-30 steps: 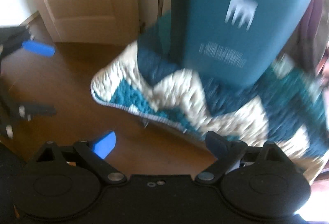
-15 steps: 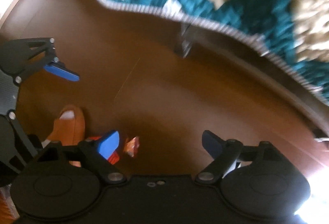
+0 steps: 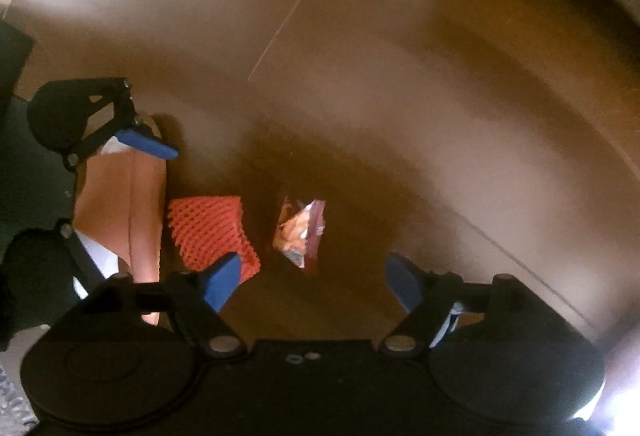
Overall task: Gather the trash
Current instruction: 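Move both open grippers down to the orange foam net and brown wrapper, then grasp the orange foam net with left gripper while right grasps the brown wrapper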
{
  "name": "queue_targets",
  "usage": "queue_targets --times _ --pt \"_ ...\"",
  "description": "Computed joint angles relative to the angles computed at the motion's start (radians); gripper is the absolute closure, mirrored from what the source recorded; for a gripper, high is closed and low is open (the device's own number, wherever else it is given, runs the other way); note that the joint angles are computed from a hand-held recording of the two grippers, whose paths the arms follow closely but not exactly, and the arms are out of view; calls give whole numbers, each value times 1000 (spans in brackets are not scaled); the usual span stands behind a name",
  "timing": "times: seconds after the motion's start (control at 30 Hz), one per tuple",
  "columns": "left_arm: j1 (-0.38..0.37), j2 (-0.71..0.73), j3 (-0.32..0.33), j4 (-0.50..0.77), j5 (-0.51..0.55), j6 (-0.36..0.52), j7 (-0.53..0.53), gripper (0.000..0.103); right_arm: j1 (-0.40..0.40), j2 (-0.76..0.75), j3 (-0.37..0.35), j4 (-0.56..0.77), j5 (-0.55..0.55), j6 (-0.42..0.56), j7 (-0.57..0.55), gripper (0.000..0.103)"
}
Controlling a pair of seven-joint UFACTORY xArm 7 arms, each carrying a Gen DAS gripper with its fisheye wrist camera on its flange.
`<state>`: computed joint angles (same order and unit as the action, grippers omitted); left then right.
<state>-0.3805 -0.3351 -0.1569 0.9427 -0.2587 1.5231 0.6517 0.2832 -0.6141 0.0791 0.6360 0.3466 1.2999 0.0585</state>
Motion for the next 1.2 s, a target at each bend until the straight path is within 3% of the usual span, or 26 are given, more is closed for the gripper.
queue_targets --times 0.13,0.37,0.53,0.6,0.7,0.83,0.9,1.2 --pt "0 11 -6 -51 -4 -54 -18 0 8 54 6 -18 33 -51 7 25" --pt "-12 33 -13 -101 -13 -75 -37 1 35 151 16 -29 59 -130 -24 31" --pt "-23 34 -20 -127 1 -107 -48 2 45 193 30 -27 54 -144 -19 52" --pt "-36 23 -27 -132 5 -112 -35 4 49 192 32 -31 55 -154 -16 55" --pt "-51 -6 -32 -146 14 -137 -15 21 54 215 40 1 43 -139 -2 66" --pt "-64 -13 -36 -145 26 -137 -4 76 53 234 43 18 19 -113 6 71" --pt "-60 -3 -29 -137 20 -125 -13 82 47 217 42 14 7 -112 17 73" --pt "-10 43 -3 -31 10 -134 -100 85 -13 94 21 36 -69 -44 111 77"
